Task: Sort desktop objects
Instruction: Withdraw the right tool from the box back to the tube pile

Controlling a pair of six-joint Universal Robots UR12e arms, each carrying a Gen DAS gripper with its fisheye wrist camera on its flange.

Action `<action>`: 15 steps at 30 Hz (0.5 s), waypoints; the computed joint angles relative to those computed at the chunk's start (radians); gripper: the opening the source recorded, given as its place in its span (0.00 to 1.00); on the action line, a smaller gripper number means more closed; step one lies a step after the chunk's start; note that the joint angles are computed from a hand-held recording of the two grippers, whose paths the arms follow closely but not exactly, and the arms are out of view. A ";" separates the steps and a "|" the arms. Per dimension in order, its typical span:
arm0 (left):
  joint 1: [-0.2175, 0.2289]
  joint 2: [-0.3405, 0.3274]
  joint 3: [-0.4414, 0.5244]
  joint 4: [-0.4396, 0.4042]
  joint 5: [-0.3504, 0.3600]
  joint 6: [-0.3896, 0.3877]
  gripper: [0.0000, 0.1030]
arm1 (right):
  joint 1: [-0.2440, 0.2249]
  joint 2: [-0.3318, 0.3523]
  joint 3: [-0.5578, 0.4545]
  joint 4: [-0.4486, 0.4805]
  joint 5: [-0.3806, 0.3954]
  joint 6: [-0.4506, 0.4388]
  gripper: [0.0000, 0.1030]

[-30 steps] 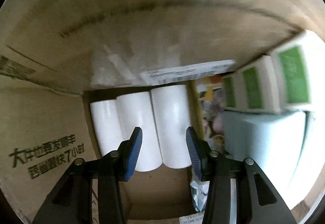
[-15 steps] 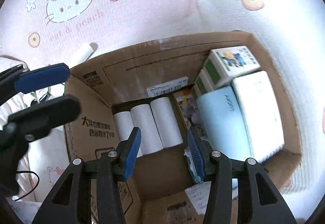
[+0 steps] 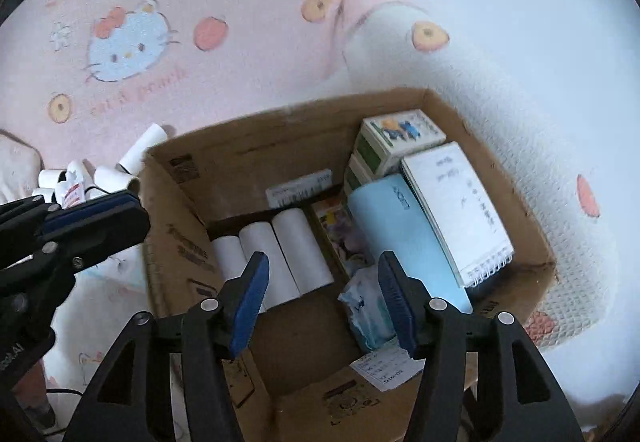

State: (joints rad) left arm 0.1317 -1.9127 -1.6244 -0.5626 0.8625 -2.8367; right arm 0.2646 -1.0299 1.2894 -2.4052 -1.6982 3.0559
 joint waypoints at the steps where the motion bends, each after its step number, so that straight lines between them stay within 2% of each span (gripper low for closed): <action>1: 0.002 0.005 -0.011 0.011 0.003 0.004 0.08 | 0.005 -0.013 0.026 -0.054 0.012 -0.016 0.53; 5: 0.014 0.032 -0.069 0.067 0.030 0.008 0.08 | 0.010 -0.056 0.119 -0.240 0.058 -0.074 0.53; 7: 0.025 0.037 -0.091 0.074 0.022 0.010 0.08 | 0.012 -0.067 0.154 -0.320 0.086 -0.108 0.58; 8: 0.030 0.038 -0.096 0.060 0.013 0.018 0.08 | 0.010 -0.076 0.167 -0.332 0.100 -0.127 0.62; 10: 0.039 0.039 -0.110 0.049 0.007 0.017 0.08 | 0.019 -0.082 0.183 -0.348 0.103 -0.170 0.63; 13: 0.057 0.041 -0.135 0.037 0.003 0.004 0.08 | 0.050 -0.075 0.195 -0.378 0.033 -0.221 0.63; 15: 0.069 0.043 -0.151 0.045 0.007 -0.007 0.08 | 0.064 -0.076 0.207 -0.391 0.016 -0.251 0.63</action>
